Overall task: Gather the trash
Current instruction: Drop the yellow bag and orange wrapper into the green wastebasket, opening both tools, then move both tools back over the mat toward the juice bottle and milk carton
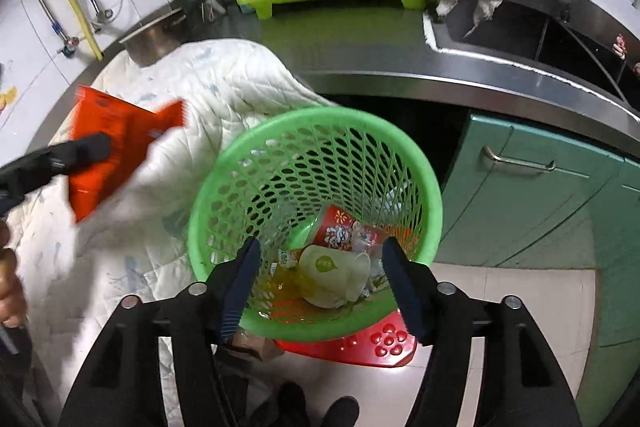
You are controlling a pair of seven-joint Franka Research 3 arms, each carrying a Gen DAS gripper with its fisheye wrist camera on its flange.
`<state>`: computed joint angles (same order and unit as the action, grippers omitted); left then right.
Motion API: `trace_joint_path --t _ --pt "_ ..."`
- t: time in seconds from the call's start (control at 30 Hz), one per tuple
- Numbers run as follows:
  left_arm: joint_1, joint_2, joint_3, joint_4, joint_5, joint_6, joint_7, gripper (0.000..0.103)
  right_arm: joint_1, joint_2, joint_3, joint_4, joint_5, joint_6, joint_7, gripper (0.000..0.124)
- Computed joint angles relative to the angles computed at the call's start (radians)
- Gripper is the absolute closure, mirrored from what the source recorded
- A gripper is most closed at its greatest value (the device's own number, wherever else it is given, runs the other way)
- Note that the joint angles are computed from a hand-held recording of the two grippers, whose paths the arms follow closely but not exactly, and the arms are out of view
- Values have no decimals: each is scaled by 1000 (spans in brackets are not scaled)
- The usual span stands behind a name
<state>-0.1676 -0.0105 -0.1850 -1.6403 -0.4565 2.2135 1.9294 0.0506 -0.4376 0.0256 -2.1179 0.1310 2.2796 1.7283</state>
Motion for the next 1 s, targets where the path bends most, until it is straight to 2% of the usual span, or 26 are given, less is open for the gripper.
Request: trace_joint_path --t 0.2,0.27,0.43,0.53,1.0 --pt "-2 41 -12 35 8 -20 -15 81 -2 -40 -3 -17 7 17 1 57" --pt "0 51 -16 43 1 -28 -25 68 -5 -49 -3 -21 9 18 0 57" --pt "4 58 -22 45 -3 -30 -35 63 -9 -61 -1 -24 10 20 1 57" --pt "8 53 -22 39 -23 -27 -22 55 -9 -64 -1 -24 12 23 -4 57" --pt "27 38 -10 24 -67 -25 -37 49 -2 -60 3 -9 16 37 -20 55"
